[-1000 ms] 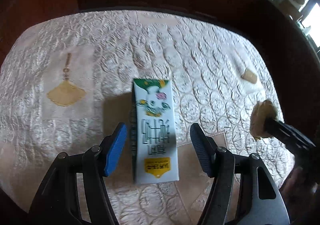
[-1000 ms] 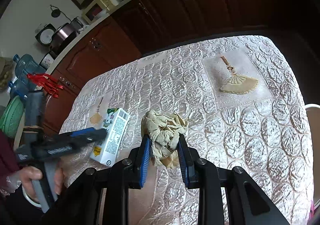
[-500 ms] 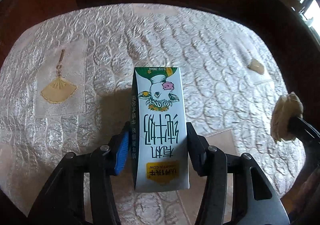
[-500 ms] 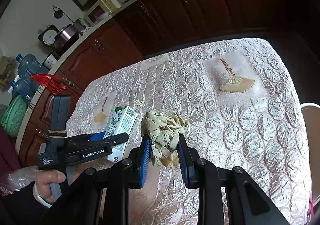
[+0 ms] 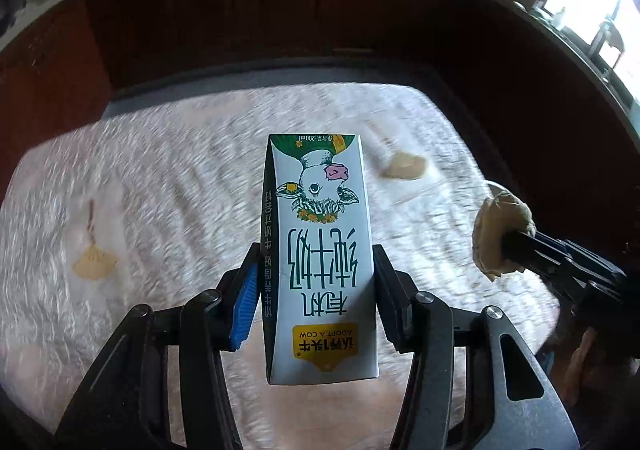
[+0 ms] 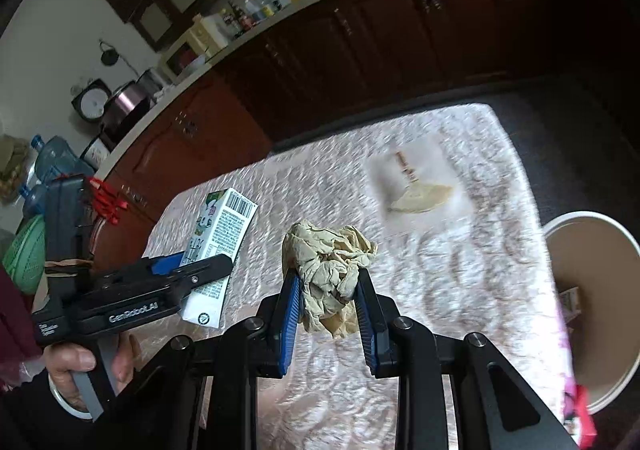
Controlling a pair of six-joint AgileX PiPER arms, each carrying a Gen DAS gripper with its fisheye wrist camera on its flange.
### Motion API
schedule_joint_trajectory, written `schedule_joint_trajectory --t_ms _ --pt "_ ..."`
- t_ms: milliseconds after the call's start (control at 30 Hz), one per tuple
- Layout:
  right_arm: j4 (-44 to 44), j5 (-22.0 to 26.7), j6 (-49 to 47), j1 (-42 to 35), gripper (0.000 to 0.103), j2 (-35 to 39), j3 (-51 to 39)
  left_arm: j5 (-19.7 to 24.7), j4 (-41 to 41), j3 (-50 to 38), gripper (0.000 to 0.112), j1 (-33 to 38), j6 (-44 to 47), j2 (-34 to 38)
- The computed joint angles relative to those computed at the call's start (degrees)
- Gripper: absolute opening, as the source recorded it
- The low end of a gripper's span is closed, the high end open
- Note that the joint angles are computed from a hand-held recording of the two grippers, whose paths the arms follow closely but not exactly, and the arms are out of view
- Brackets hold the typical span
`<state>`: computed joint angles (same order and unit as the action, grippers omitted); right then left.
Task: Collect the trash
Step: 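Grasp the white-green milk carton with the left tool while the right tool grasps the crumpled tissue, then carry the carton and tissue over the white bin and open both tools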
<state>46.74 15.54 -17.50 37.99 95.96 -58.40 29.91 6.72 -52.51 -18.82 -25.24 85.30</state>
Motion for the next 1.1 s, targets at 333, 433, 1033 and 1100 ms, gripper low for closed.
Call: schedule_joint_trajectory --t_ms 333,433,1033,1100 --pt "-2.39 -1.0 1.88 -9.25 0.026 -11.22 10.35 3.07 5.33 -12.23 0.05 -11.53 -6.38 7.95" --pt "-1.93 -0.82 1.48 -11.87 0.026 -13.87 13.04 3.81 4.77 -15.72 0.05 -13.52 -6.04 10.56" --pt "-6.73 0.45 4.33 -25.66 0.026 -16.35 19.93 7.91 -5.3 -38.59 0.05 -20.01 0.4 29.48" --pt "-4.95 0.65 2.26 -27.18 0.026 -16.04 20.42 7.84 -8.65 -40.66 0.05 -19.67 2.8 31.56"
